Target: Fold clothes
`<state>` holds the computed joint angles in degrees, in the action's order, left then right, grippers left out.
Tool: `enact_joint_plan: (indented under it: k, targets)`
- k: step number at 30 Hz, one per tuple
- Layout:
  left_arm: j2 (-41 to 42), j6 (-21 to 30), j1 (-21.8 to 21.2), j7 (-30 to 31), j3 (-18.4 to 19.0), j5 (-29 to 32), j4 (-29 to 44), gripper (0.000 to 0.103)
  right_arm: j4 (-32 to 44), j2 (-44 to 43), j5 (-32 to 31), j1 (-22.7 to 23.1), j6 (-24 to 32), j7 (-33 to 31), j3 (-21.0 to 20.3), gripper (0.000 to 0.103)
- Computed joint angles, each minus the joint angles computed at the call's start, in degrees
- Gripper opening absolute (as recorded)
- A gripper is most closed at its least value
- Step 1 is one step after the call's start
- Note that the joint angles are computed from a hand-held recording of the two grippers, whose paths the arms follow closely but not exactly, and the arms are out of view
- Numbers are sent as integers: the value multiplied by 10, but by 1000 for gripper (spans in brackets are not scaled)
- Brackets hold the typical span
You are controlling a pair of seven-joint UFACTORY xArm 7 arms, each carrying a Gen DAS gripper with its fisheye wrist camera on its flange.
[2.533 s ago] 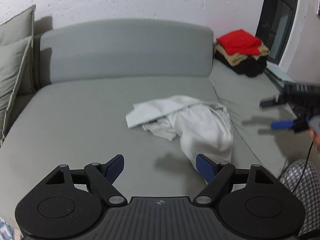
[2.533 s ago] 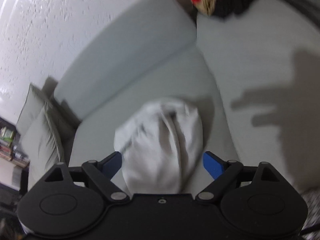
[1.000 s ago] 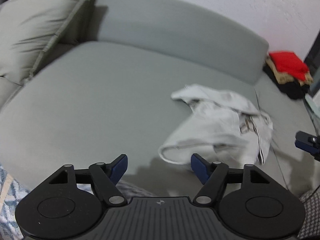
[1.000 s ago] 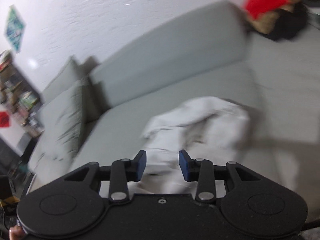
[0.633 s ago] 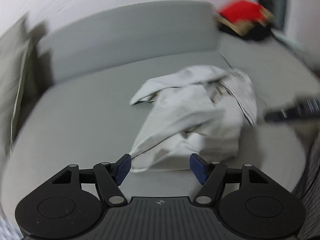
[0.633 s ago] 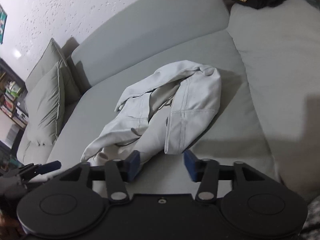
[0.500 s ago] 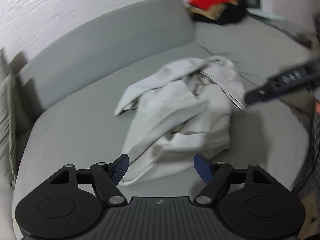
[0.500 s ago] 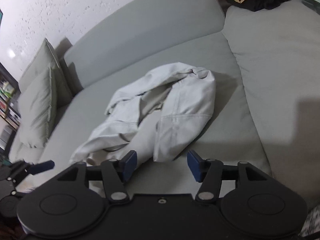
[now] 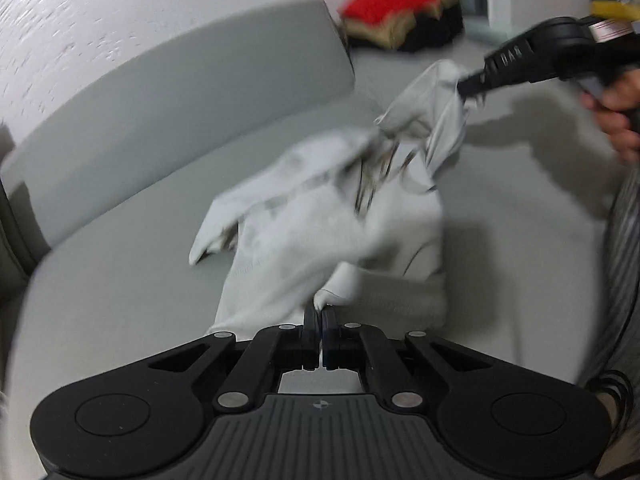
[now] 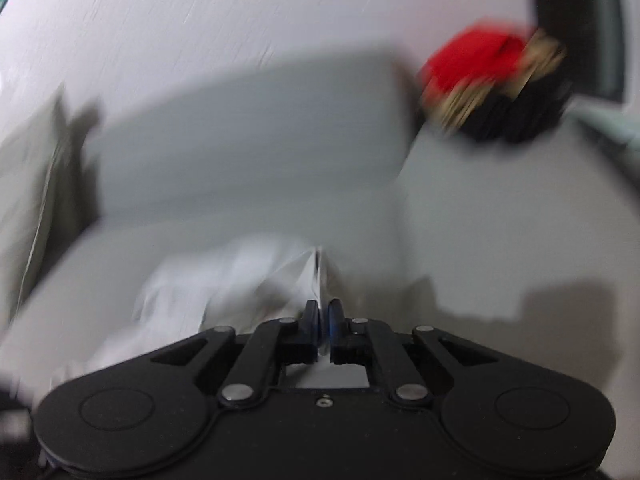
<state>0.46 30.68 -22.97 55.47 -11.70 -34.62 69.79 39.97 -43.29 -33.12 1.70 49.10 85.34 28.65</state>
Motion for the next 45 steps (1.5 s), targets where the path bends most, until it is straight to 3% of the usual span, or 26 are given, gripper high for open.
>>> enact_joint_plan:
  k: [4,7,8,10,13,16,19,22,23,24,26,29,32,34,36,37,38,39,43,45]
  targets:
    - [3,73,11,-30,6,-54,49,0,88,-4,-72,-77,28,-51,-31,5]
    - [-7,81,6,-43,2,-17,33,1,149,44,-59,-93,52,-99,-47,8]
    - [-12,91,4,-39,1,2,24,1,167,63,-54,-95,73,-116,-47,16]
    - [-41,111,0,-6,3,7,-13,3,163,74,-31,-82,103,-115,-51,47]
    - [-87,153,-7,44,18,-4,-63,12,88,30,36,-27,87,-102,-86,54]
    - [-113,177,-8,54,33,-9,-84,19,14,-35,117,20,88,-85,-104,64]
    - [-120,172,-1,20,46,-22,-77,19,-36,-116,196,59,106,-62,-106,66]
    - [-117,183,10,-8,63,-53,-53,31,-44,-189,236,74,133,-30,-73,75]
    - [-115,164,13,-14,61,-55,-54,46,-43,-209,242,75,139,-21,-62,78]
    - [-113,142,15,-21,58,-55,-56,52,-43,-223,246,73,144,-12,-50,82]
    - [-96,76,17,-62,37,-12,-67,54,-48,-244,255,71,146,4,-32,83]
    - [-52,4,19,-170,11,97,-68,54,-87,-252,281,87,92,26,-19,80]
    - [-6,-1,16,-283,5,180,-45,48,-122,-230,313,104,20,63,-7,77]
    - [14,9,14,-288,4,154,-26,48,-126,-198,315,116,-17,65,-2,77]
    - [34,7,8,-315,1,178,-11,45,-108,-159,299,119,-18,53,4,77]
    - [40,14,6,-340,3,202,-5,38,-103,-144,293,121,-19,49,4,77]
    - [45,11,5,-358,4,215,-4,9,-101,-134,290,124,-24,50,3,77]
    - [45,7,7,-363,4,212,-3,4,-100,-127,289,126,-27,57,3,77]
    - [32,-32,14,-400,12,254,-6,4,-100,-125,286,144,-20,73,-3,77]
    - [42,-23,21,-421,19,278,18,4,-99,-128,284,151,-7,77,-4,77]
